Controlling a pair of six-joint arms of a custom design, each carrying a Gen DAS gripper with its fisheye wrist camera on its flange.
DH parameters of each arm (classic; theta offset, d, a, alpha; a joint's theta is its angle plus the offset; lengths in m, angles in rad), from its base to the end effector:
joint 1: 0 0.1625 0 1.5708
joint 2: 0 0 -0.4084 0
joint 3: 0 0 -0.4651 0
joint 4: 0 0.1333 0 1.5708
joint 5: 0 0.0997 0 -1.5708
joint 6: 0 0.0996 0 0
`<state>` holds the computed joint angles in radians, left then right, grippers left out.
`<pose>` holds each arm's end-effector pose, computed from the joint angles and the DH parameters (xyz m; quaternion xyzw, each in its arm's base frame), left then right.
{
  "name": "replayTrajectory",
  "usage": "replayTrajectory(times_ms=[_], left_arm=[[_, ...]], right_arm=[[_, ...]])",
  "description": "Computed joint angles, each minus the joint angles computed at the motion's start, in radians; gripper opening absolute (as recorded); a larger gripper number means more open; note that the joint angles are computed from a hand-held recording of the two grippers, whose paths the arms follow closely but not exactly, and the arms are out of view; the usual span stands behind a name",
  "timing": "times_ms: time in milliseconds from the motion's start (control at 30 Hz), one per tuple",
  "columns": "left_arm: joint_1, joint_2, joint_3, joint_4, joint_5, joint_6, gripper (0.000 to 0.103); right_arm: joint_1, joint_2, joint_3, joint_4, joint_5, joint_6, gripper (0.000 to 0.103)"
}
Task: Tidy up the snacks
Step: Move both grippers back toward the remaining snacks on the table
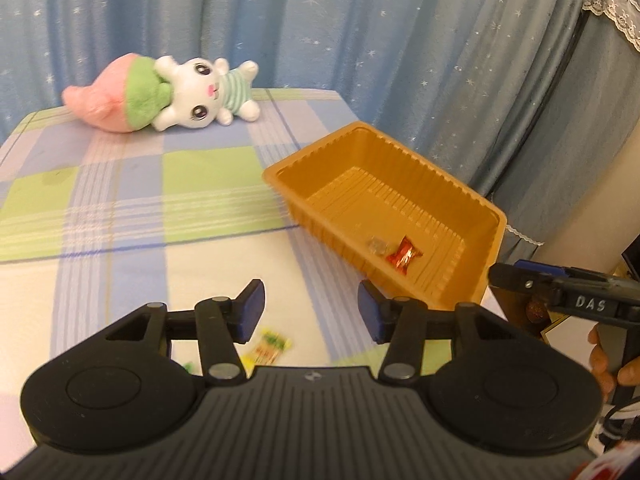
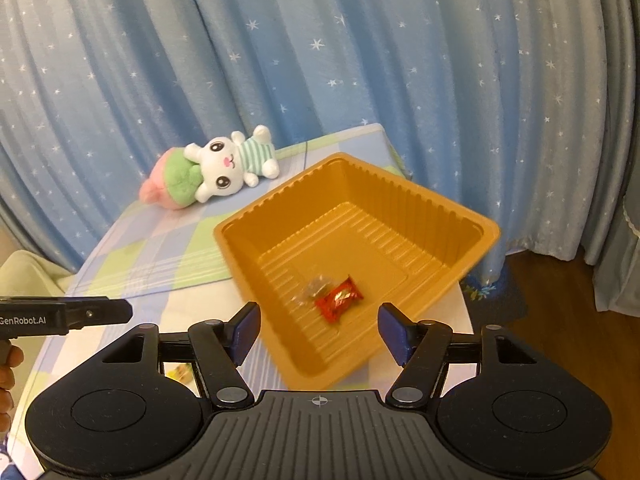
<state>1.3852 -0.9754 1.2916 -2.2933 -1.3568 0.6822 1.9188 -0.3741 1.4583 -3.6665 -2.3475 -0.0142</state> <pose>0.0040 -0.8159 0.3060 0.3899 0.8927 -0.1687 0.1507 0.3021 -0.6465 -0.0526 -0.0346 -0.8295 0.4972 0.2522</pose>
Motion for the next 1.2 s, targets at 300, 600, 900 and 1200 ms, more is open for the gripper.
replayTrajectory(times_ms=[300,600,900,1200], left_arm=[[0.036,-0.112,0.084,-0.021,0.035,-0.005,0.048],[0.083,-0.18,0.103,-0.016,0.074,-0.016,0.052],[0.132,-0.196,0.078,0.039,0.091,-0.005,0.053],[0.169,-0.17,0.011,0.104,0.089,0.011,0.053]], right_arm=[[0.042,-0.006,0.056,0.034,0.01,0.067,0.065],[0.079,0.032,0.032,0.145,0.041,0.141,0.065],[0.112,0.109,-0.068,0.281,0.074,0.191,0.065],[0.128,0.216,-0.242,0.409,0.076,0.131,0.065]])
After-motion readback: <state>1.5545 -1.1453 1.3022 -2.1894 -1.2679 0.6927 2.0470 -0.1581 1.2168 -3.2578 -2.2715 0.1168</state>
